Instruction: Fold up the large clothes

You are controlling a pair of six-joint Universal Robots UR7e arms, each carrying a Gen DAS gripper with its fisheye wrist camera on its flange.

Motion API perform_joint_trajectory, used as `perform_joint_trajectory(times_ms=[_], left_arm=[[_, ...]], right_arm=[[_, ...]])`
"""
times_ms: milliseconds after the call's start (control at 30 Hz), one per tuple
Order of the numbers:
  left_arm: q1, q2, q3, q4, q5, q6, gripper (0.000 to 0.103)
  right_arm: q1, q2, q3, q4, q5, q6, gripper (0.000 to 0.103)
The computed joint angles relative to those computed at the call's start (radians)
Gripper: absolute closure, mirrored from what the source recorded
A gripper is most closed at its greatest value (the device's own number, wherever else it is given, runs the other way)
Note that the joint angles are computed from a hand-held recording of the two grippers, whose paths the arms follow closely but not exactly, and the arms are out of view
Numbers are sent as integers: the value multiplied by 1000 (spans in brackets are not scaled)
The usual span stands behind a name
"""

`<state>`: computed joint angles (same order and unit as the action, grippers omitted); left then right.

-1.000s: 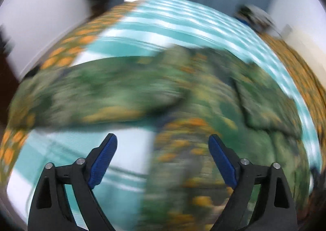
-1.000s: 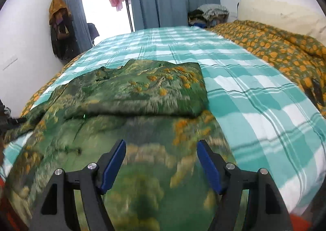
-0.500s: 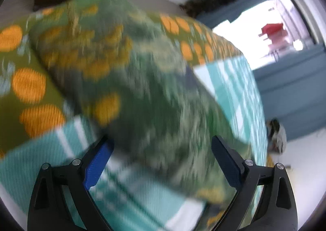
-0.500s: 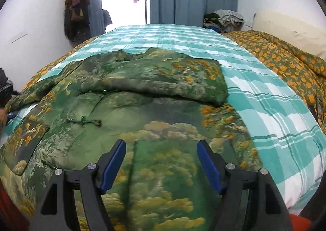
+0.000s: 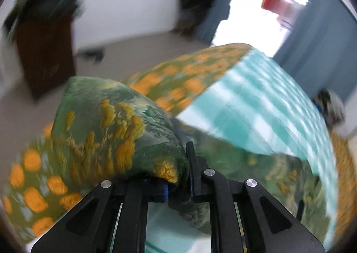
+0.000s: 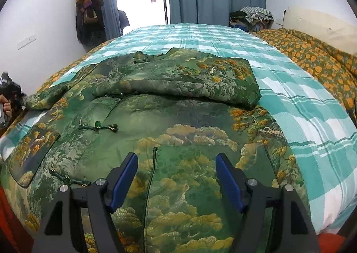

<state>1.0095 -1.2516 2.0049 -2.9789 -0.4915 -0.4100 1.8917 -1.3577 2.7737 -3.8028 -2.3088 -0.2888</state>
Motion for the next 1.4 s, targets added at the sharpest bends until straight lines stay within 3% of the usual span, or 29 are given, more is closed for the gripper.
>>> perform_joint_trajectory(times_ms=[133,233,433,533,633,700,767,800,867,1000,1067,1133,1233,1267,1333,1400], left_arm=[[-134,107,-87,-81,-3,271,93],[-208,190,-147,-70,-42,385,93],[-284,380,-225,-24,-128,496,93],[-296,446,-228,66,-159,463,92],[-281,505,-237,197,-200,395,78],[-290,501,-211,280,-206,322,50],[-300,483,-166,322,-200,266,41],[-302,474,-140,303,-197,266,31],[-307,414,-68,268,-222,265,19],[-302,327,-7,266,-276,225,17],[-296,295,9,276,-280,193,17],[-302,251,39,286,-277,157,17],[-283,204,60,292,-284,126,16],[-276,191,65,295,-287,119,16],[-256,174,54,302,-292,98,16],[-235,164,41,281,-305,91,15]], right_arm=[[-9,-20,7,2,21,-2,29],[-12,-39,11,-9,31,-7,29],[-46,-95,23,-7,53,-4,29],[-76,-139,34,2,72,-9,29],[-94,-165,39,-6,68,-18,29],[-101,-180,35,4,64,-15,29],[-105,-211,16,66,71,-7,29],[-106,-226,2,103,81,-7,29],[-120,-263,-46,210,143,-5,29],[-224,-309,-201,526,420,119,29],[-278,-244,-299,648,572,190,29],[-284,-141,-385,697,608,230,29],[-266,9,-487,713,549,302,30],[-266,36,-506,723,546,315,50],[-227,84,-552,736,446,311,84],[-186,95,-565,652,393,252,84]])
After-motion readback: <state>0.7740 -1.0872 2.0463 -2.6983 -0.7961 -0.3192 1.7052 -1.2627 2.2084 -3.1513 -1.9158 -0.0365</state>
